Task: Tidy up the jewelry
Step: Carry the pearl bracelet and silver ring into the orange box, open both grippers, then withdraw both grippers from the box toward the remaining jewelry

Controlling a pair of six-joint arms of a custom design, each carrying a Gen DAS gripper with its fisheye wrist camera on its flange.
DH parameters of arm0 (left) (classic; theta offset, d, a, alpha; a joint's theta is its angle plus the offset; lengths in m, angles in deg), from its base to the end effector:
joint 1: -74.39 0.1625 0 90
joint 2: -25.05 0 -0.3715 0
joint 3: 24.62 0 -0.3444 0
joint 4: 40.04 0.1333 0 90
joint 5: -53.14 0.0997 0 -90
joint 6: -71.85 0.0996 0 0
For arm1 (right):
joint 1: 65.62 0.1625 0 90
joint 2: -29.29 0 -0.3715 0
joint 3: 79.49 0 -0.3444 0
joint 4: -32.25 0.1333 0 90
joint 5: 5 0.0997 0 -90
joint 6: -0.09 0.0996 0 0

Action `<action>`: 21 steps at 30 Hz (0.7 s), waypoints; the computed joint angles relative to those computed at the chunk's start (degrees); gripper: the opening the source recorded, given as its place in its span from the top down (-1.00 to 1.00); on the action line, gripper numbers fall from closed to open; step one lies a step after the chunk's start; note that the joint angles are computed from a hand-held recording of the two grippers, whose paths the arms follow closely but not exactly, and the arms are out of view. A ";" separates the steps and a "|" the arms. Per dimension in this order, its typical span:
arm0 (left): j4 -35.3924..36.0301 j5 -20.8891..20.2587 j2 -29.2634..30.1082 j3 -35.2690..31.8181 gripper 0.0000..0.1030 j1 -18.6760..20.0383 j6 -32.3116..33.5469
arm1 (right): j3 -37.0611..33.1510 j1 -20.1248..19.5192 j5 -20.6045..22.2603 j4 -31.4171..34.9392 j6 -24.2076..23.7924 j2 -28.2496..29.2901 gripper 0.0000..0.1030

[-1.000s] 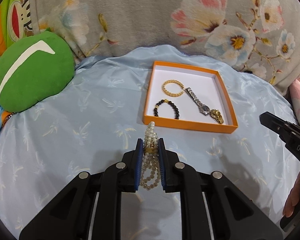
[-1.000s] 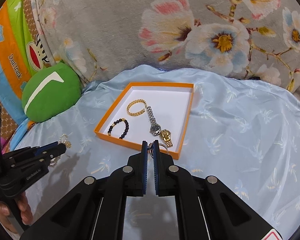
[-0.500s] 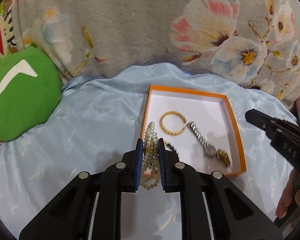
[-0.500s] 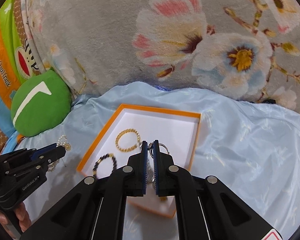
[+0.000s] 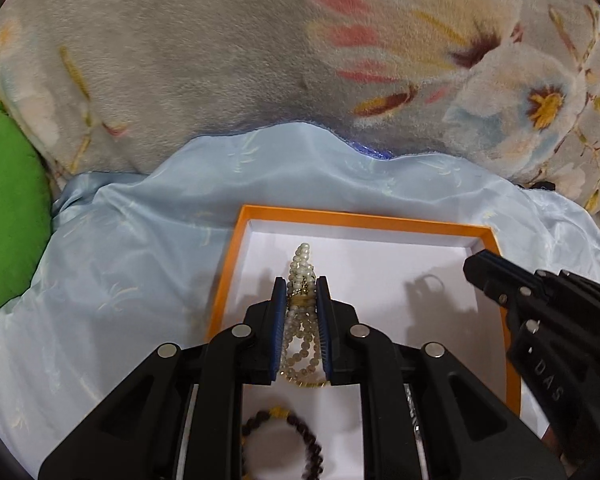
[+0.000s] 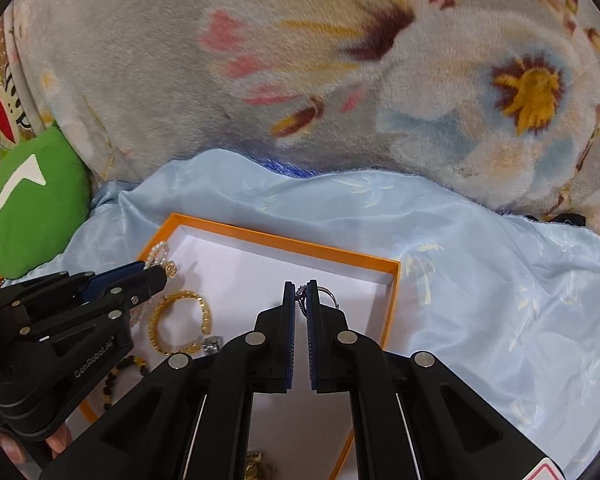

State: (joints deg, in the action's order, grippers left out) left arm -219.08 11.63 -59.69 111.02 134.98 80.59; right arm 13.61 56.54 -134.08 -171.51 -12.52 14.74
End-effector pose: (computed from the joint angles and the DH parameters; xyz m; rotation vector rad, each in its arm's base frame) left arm -0.0008 -0.4248 0.2748 0.4053 2.2466 -0.9494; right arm 0.3546 -0.4315 -0.0874 0.6713 -2.3472 0.9048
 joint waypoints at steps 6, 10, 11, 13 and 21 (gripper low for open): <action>-3.62 0.23 4.55 -0.94 0.70 0.95 1.11 | -0.32 -0.73 0.24 -1.66 -1.75 1.36 0.81; -9.69 2.48 6.79 0.27 0.57 0.16 3.88 | 0.88 -1.26 1.51 -3.84 -1.34 1.08 0.61; -9.84 2.28 6.73 0.34 0.52 0.17 3.88 | 1.21 -1.26 1.62 -4.37 -1.31 1.03 0.61; -10.81 2.59 6.76 0.78 0.51 -0.09 4.10 | 1.99 -1.18 1.93 -5.16 -1.21 0.79 0.61; -7.36 4.38 0.87 4.84 0.51 -3.16 1.73 | 9.02 1.08 2.00 -8.89 1.26 -2.56 0.61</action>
